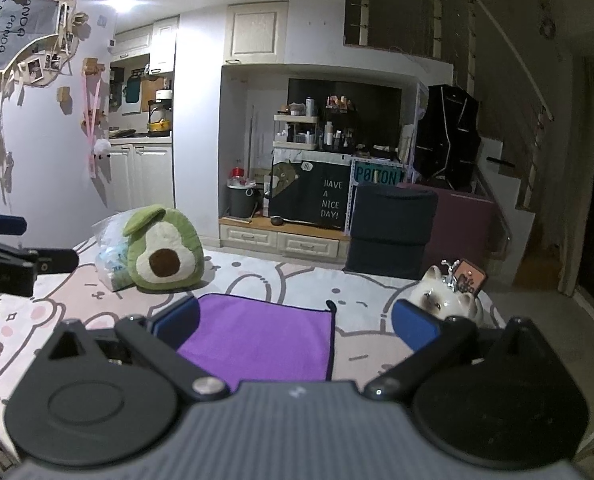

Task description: Fold towel

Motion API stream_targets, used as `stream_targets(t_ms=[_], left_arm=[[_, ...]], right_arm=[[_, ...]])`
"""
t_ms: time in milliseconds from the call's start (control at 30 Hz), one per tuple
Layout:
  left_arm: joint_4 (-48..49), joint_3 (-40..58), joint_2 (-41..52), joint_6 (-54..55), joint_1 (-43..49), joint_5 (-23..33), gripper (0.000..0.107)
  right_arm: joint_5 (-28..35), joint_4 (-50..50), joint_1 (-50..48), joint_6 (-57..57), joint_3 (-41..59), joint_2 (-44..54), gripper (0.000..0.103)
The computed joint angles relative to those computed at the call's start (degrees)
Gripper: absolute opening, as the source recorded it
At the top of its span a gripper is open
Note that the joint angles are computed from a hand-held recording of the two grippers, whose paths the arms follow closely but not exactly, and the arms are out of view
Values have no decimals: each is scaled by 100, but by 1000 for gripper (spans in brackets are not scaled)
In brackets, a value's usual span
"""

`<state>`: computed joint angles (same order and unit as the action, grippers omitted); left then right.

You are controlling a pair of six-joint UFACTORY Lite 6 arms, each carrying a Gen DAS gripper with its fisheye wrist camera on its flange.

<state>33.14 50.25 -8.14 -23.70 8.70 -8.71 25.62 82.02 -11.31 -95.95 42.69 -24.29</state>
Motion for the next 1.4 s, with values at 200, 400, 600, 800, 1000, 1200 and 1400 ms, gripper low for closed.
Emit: stream_targets(t_ms=[200, 400, 600, 800, 1000, 1200, 1400], left_arm=[[-446, 321, 490, 436, 21, -114, 103], [620, 514, 973, -567, 203, -323, 103], [1843, 761, 1693, -1834, 564, -842, 103], [2773, 1262, 2507, -2781, 842, -1023, 103], [3830, 1667, 3154, -3630, 1033, -1152, 103], [4766, 2145, 3736, -4504, 1181, -1388, 103], [5808, 2655, 4291, -5543, 1434, -1998, 103]], right_arm=[[71, 203, -15, -180, 307, 550, 103], [-7, 285, 62, -426, 569, 1103, 103], [351, 928, -153, -1235, 705, 1710, 103], [486, 903, -303, -1197, 1147, 2544, 103], [664, 911, -458, -1440, 1530, 3429, 103], [1161, 272, -648, -1121, 2038, 4245, 103], [1806, -380, -903, -606, 2700, 5071, 103]])
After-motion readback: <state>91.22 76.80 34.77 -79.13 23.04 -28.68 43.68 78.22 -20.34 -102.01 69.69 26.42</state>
